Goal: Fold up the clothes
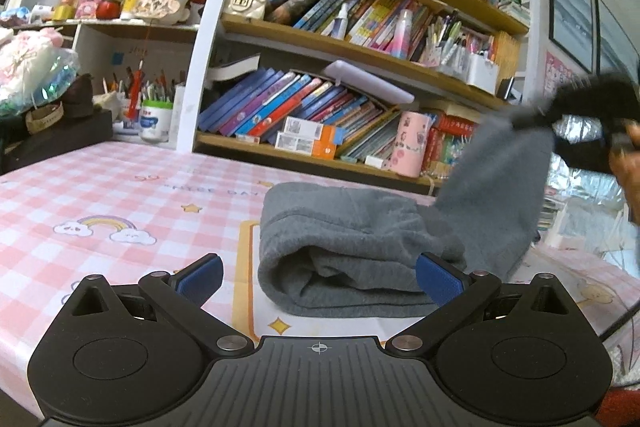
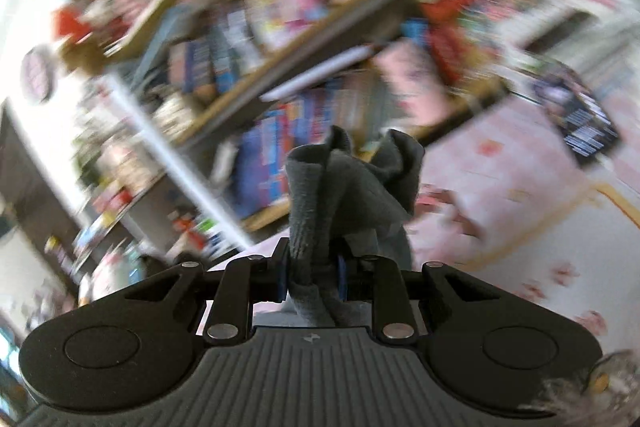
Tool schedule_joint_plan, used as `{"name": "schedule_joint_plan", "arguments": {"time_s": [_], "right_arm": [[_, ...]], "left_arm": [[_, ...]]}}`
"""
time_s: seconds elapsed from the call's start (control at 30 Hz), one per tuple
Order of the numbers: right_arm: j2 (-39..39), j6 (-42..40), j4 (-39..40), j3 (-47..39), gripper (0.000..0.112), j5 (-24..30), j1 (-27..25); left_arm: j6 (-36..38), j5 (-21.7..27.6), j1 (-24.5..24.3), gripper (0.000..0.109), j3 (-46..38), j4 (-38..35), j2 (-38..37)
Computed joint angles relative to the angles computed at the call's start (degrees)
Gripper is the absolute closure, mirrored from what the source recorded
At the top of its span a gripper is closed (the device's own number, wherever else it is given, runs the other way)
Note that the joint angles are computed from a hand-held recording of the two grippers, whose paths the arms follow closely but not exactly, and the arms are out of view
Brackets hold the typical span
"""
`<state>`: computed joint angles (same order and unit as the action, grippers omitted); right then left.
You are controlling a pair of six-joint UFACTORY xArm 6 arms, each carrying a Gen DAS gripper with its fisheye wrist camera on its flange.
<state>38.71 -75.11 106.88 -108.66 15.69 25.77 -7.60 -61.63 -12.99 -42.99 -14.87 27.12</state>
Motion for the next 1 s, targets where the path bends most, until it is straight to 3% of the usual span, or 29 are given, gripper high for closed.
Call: {"name": "schedule_joint_plan", "arguments": {"time_s": [0.17, 0.43, 0.53, 0.6, 0.63, 0.8, 0.9, 1.0], "right_arm": [[1.74, -1.00, -10.11, -3.11, 0.092, 2.12, 4.77], [10.97, 9.34, -38.90, -10.05, 0.091, -0.68, 11.51], [13.39, 14.33, -46.26, -11.88, 0.076, 2.17, 11.57], [12.91, 13.21, -44.03, -11.38, 0.058, 5.77, 11.00], [12.27, 11.22, -41.43, -10.68, 0.056, 7.29, 10.67], [5.22, -5.86, -19.19, -2.59, 0.034, 12.37, 7.63], [1.23, -14.69, -7.60, 2.80, 0.024, 10.24, 5.87], [0.08, -20.41, -0.10, 4.79, 0.017, 3.60, 5.00]], "left_arm": [[-0.57, -0.23, 0.49, 0.006, 0.14, 0.83, 0.07], [-1.33, 0.28, 0.84, 0.006, 0.41, 0.87, 0.06], [-1.14, 0.07, 0.85, 0.006, 0.53, 0.84, 0.07], [-1.12, 0.25, 0.87, 0.006, 0.58, 0.63, -0.03], [-1.13, 0.39, 0.88, 0.006, 0.60, 0.50, -0.09], [-1.33, 0.90, 1.01, 0.006, 0.46, 0.45, -0.20], [-0.84, 1.08, 1.08, 0.006, 0.03, 0.06, -0.14], [0.45, 1.31, 0.82, 0.006, -0.75, -1.75, -0.18]]}}
